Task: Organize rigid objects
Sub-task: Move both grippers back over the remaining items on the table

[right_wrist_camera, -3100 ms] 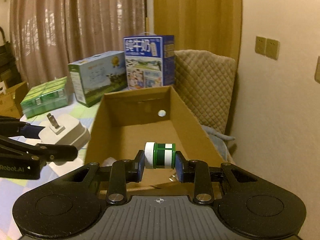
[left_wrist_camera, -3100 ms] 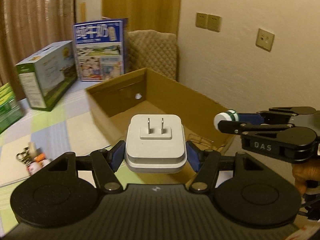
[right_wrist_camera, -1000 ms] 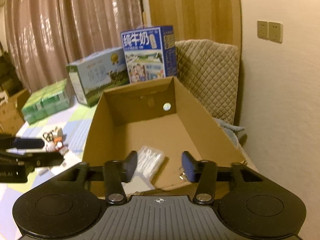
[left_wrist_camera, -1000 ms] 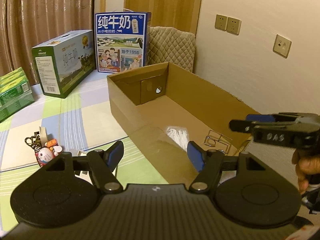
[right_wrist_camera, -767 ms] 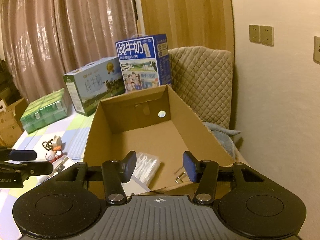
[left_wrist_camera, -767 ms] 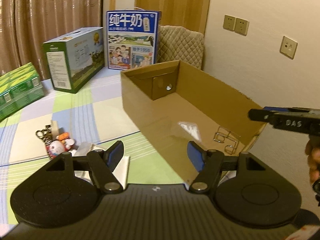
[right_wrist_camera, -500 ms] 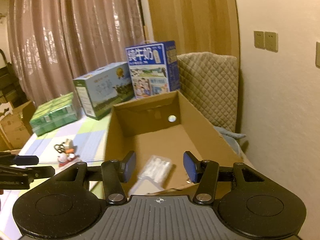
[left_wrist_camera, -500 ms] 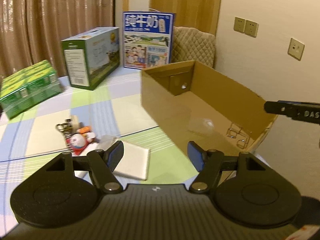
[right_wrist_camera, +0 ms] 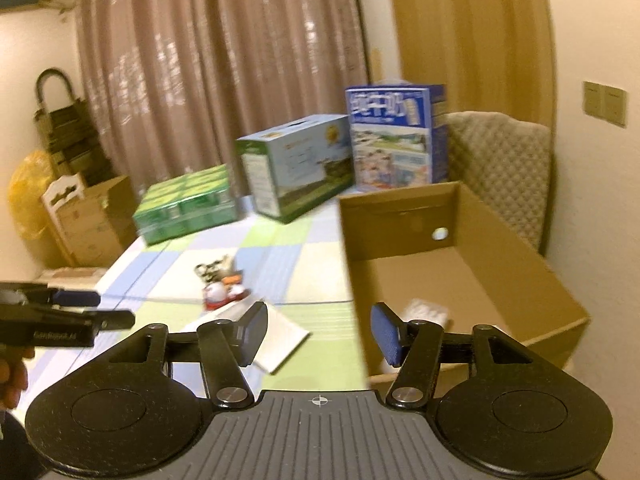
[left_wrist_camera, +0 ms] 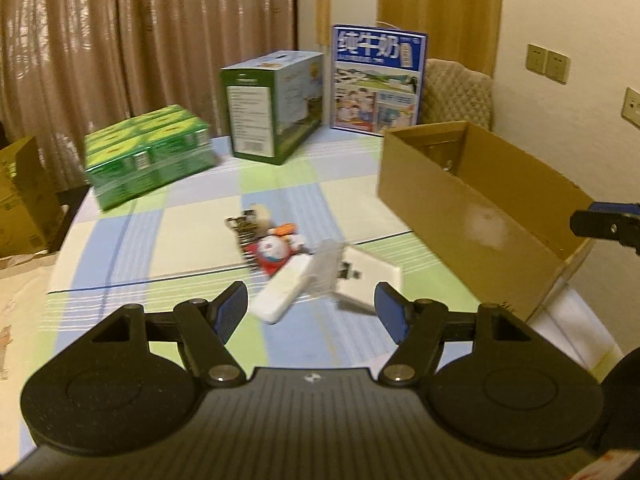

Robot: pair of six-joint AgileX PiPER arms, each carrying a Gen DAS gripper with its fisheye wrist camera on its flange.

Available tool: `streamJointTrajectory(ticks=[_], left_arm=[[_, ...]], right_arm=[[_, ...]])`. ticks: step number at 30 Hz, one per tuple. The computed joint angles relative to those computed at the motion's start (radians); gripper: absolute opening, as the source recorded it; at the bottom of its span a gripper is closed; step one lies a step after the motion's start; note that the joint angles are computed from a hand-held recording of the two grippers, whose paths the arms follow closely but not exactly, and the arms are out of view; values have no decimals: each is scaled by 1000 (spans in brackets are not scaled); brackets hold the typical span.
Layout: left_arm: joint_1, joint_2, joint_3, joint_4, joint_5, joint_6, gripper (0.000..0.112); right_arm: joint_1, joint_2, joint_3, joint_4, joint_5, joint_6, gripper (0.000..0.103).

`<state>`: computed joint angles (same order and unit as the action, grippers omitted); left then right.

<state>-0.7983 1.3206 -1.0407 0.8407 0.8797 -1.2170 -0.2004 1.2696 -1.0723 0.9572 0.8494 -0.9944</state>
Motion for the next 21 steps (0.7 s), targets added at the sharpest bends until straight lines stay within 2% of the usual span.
streamJointTrajectory(ticks=[5,10,15,19,21], left_arm=[[40,-57,62,-4,-6,12,66],[119,-69,105,-29,-68,67,66],[228,-32,140,-67,-184,143,66],[308,27,158,-86,-283,189,66],[338,60,163,-85,-327,197,66]], right_arm=[[97,-10,35,-34,-41,19,56],[201,17,63,-64,-110,29,58],[278,107,54,-68,-166,-14,60],[323,209,15,-74,-195,-67,70],[347,262,-4,-82,-221,-82,72]])
